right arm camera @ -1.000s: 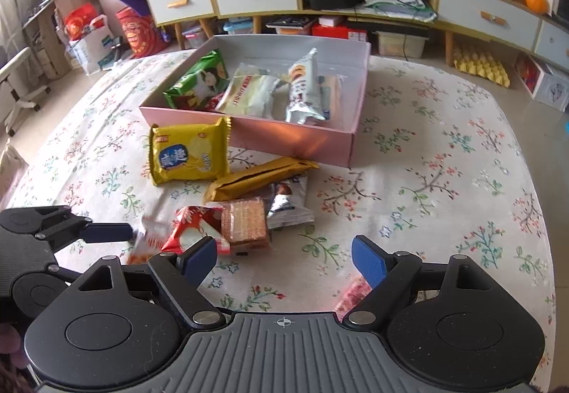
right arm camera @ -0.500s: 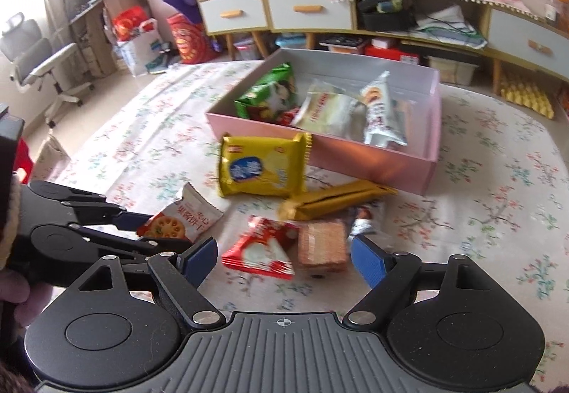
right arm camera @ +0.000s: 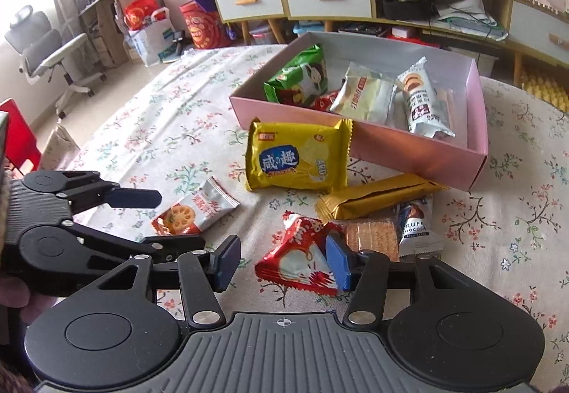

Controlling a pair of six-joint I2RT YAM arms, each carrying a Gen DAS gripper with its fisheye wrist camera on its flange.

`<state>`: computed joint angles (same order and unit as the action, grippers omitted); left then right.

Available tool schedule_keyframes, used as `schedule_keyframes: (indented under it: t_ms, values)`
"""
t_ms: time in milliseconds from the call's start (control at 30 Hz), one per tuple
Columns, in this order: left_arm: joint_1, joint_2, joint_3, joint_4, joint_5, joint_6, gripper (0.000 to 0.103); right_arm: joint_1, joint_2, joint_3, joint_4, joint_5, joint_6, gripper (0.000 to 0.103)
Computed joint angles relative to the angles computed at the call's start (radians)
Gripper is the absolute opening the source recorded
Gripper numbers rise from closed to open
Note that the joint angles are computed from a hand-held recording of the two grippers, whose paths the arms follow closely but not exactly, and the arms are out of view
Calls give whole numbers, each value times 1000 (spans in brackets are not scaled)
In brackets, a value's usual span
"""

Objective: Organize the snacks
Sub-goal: 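Grasp the jam biscuit pack with the left tool while the right tool grasps the red candy bag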

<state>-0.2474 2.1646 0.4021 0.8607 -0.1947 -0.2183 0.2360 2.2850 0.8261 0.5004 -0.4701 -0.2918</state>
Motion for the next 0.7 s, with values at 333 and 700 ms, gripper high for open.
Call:
schedule_keyframes:
  t_ms: [333, 700]
  values:
    - [-15, 49, 43, 6, -17, 33, 59, 11, 59, 46, -13, 42, 12, 47]
    - [-3, 24, 41, -24, 3, 14, 39, 22, 38, 35, -20, 58, 21, 47]
